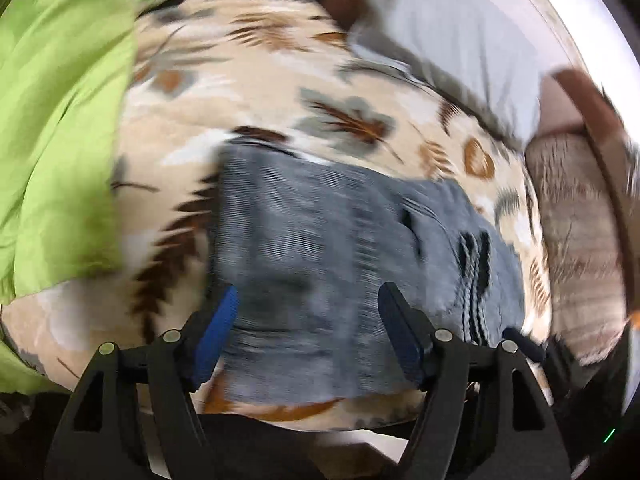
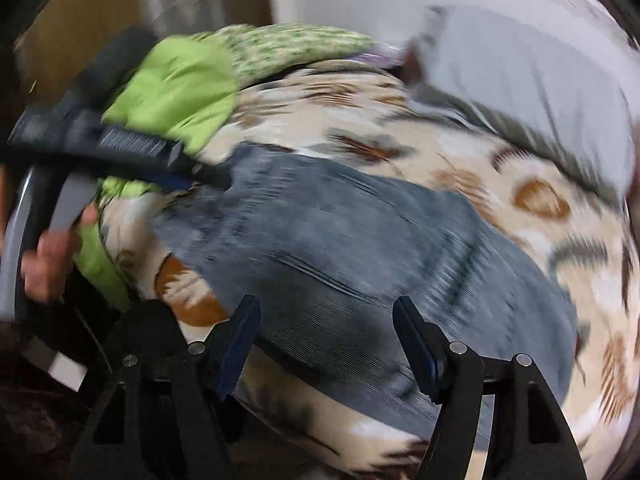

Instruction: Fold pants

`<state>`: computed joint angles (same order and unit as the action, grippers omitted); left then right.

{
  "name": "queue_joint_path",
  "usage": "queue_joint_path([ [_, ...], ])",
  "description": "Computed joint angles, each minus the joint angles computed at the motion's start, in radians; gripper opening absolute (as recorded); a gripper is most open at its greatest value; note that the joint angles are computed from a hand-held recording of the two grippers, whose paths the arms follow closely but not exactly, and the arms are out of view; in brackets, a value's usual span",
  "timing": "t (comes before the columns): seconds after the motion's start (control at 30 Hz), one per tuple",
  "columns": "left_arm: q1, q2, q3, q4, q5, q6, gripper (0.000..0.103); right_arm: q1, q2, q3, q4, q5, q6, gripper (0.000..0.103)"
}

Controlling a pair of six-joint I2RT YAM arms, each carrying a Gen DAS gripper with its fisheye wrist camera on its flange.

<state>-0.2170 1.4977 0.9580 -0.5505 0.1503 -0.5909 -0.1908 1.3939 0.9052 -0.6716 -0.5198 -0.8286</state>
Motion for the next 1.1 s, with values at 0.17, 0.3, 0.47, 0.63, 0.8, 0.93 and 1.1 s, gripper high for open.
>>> queue_joint_path([
  [0.17, 0.22, 0.093, 0.019, -0.013, 0.217, 0.138, 0.072, 0.258, -0.123, -0.138, 0.141, 0.144, 0.078, 0.075],
  [0.3, 0.295, 0.214, 0.096, -0.036, 0.317, 0.213, 0.072, 0.482, -0.162, -0.238, 0.265, 0.313, 0.148, 0.077],
  [0.47, 0.325, 0.364, 0.227, -0.079, 0.393, 0.273, 0.072, 0.699, -0.126, -0.353, 0.486, 0.564, 0.166, 0.078],
  [0.63, 0.329, 0.469, 0.347, -0.124, 0.43, 0.327, 0.072, 0.796, -0.04, -0.409, 0.669, 0.711, 0.15, 0.079],
  [0.8, 0.3, 0.552, 0.46, -0.198, 0.4, 0.401, 0.075, 0.826, 0.029, -0.432, 0.806, 0.782, 0.125, 0.082],
  [0.93, 0.277, 0.58, 0.501, -0.221, 0.413, 0.455, 0.084, 0.836, 0.055, -0.428, 0.873, 0.797, 0.124, 0.077],
  [1.1, 0.25, 0.585, 0.501, -0.22, 0.436, 0.525, 0.074, 0.795, 0.089, -0.367, 0.819, 0.722, 0.142, 0.051],
])
